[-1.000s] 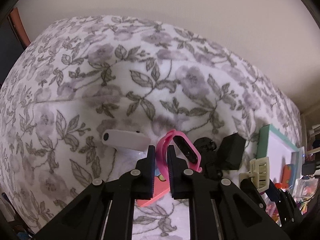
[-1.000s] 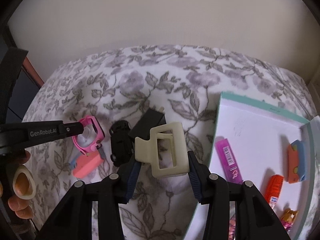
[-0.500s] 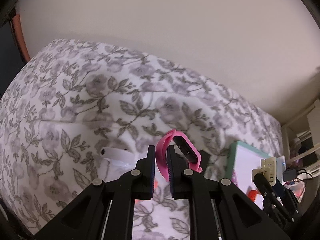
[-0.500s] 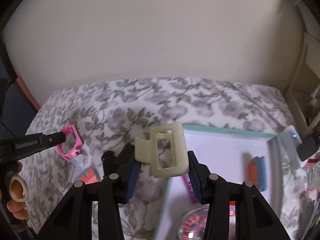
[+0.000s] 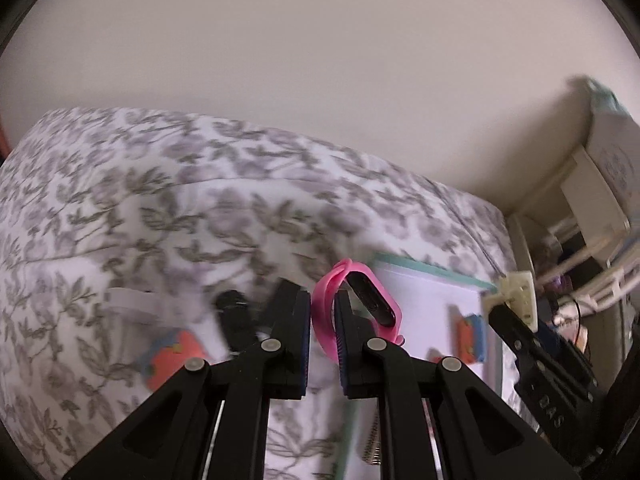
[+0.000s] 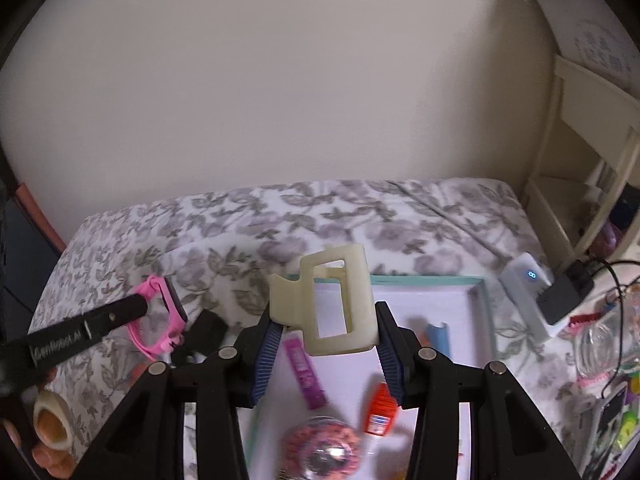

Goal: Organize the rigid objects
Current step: 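Carry pink watch and cream hair clip with both tools over the tray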

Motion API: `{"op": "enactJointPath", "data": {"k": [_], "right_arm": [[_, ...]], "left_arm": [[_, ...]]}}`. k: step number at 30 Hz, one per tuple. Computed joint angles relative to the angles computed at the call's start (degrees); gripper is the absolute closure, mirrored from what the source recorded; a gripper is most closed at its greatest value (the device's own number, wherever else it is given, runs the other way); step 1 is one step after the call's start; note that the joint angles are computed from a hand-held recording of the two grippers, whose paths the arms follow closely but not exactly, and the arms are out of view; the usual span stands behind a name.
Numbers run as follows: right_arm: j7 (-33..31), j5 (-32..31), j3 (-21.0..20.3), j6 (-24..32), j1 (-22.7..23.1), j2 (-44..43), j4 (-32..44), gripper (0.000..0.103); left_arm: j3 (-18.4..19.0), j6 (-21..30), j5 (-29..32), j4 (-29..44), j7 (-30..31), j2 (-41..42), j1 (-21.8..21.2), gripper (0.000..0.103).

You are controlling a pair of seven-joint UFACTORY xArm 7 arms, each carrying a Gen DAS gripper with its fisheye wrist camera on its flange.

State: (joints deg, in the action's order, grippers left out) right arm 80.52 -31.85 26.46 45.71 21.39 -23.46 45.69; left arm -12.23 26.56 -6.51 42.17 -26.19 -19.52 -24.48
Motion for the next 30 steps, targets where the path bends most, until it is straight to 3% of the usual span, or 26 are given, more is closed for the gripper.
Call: {"op": "enactJointPath", "data": {"k": [3,8,15,30], "right_arm": [[-1.1,2.4,-1.4,1.9,0.3,-1.6,-1.9,0.055],[-2.2,5.5,-3.1,2.2,-0.2,-5.7,-6.2,0.055],[-3.9,9.0,-3.0,5.2,-2.0,-9.9,-9.7,0.055],[-5.3,13.2,-4.7,5.1,-2.4,-7.5,-13.8,0.055]], "left_arm": [[-2.1,-1.4,1.8,0.9,-0.7,2.9,-0.6,0.091],[-2.3,-3.1,0.5,1.9,1.1,6.9,-3.5,0.091],[-3.8,-5.4,3.9,1.9,-1.4,9.4,-4.4,0.091],[-4.2,-2.9,10.1,3.1,-5.5,12.7,-4.8,0.091]]}}
